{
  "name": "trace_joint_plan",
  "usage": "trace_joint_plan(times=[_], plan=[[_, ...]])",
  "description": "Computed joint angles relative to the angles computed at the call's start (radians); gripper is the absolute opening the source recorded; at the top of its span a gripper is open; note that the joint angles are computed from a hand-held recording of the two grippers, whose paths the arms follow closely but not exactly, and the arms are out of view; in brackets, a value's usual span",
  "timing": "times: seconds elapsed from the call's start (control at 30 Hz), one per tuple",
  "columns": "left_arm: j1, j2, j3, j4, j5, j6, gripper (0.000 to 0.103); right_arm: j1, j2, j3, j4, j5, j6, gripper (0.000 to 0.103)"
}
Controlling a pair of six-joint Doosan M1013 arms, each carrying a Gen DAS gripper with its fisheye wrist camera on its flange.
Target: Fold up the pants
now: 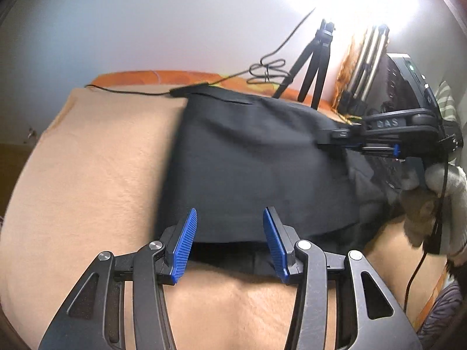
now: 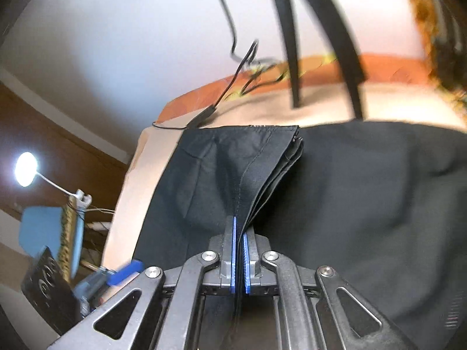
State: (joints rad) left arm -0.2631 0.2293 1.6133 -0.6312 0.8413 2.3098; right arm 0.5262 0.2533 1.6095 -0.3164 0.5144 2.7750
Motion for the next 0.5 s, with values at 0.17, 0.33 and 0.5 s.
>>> trace_joint_plan(times=[0.17,0.33,0.5], plan=[[-0.023,-0.025,0.012,0.111,-0.045,-0.053,0.046,-0.006,-0.069,0.044,-0.036,0.097,0.002,0.001],[-0.054,-0.045,0.036,0.160,-0.098,-0.054,0.046,-0.008,-0.129,0.102,-0.060,0.150,0.019,0.001],[-0.078,-0.061,0.056,0.173,-0.135,-0.042,0.046,-0.016,-0.161,0.147,-0.040,0.163,0.016,0.001]])
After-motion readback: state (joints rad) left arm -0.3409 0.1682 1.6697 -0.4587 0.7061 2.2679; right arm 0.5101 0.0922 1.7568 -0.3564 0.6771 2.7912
